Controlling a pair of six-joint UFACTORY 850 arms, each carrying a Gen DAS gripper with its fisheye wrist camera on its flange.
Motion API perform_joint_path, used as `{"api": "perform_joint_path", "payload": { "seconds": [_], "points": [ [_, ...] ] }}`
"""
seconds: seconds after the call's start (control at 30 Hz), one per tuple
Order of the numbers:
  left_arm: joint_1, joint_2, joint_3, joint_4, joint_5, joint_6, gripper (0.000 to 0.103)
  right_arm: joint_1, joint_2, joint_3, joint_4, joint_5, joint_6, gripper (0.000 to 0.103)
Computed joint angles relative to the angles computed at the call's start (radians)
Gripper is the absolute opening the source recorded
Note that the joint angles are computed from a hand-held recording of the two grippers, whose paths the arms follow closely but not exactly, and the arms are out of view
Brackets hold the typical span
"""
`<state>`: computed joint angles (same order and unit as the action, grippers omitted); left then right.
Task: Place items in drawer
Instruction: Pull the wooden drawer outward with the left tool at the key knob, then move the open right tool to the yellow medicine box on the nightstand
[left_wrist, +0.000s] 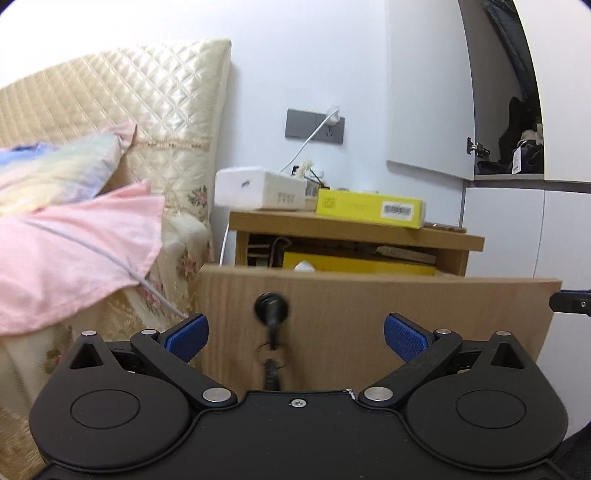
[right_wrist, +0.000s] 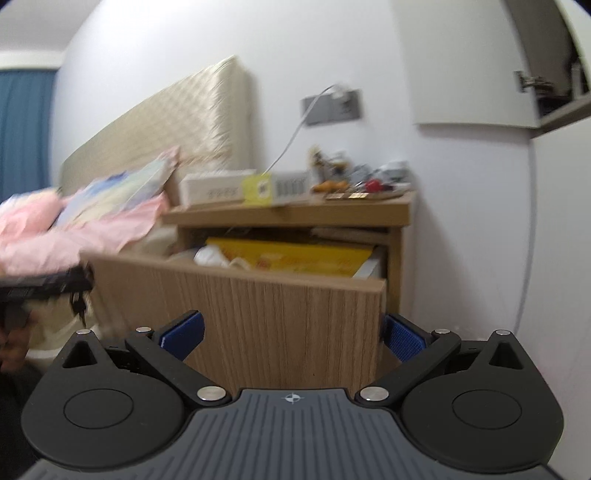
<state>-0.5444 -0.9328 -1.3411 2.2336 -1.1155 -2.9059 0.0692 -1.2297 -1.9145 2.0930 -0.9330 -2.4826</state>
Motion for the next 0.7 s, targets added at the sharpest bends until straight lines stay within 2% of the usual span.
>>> {"api": "perform_joint_path", "payload": {
  "seconds": [0.2,0.27,0.33,0.4,0.6,0.7],
  "points": [
    [-0.054,0.041,-0.032,-0.075,0.013,0.051,0.101,0.016,0.122,0.208,0.168,-0.021,-0.061,0.103],
    [-0.064,0.044,-0.066,-0.099,0.031,0.100,0.101,0.021,0.166,0.266,0.201,-0.026,-0.073,0.103],
    [-0.077,0.037,-0.108,-0.125,0.023,0.157,0.101,0.027,0.217,0.323,0.257,-0.008,-0.105,0.103],
    [-0.088,0.026,-0.149,-0.133,0.012,0.197,0.101,0.025,0.255,0.367,0.277,-0.029,-0.088,0.103],
    [-0.107,-0.015,-0.284,-0.203,0.041,0.271,0.101,0.018,0.315,0.426,0.299,-0.081,-0.090,0.103],
    [-0.114,-0.028,-0.319,-0.229,0.023,0.327,0.101,0.016,0.327,0.426,0.290,-0.078,-0.083,0.103]
  ]
}}
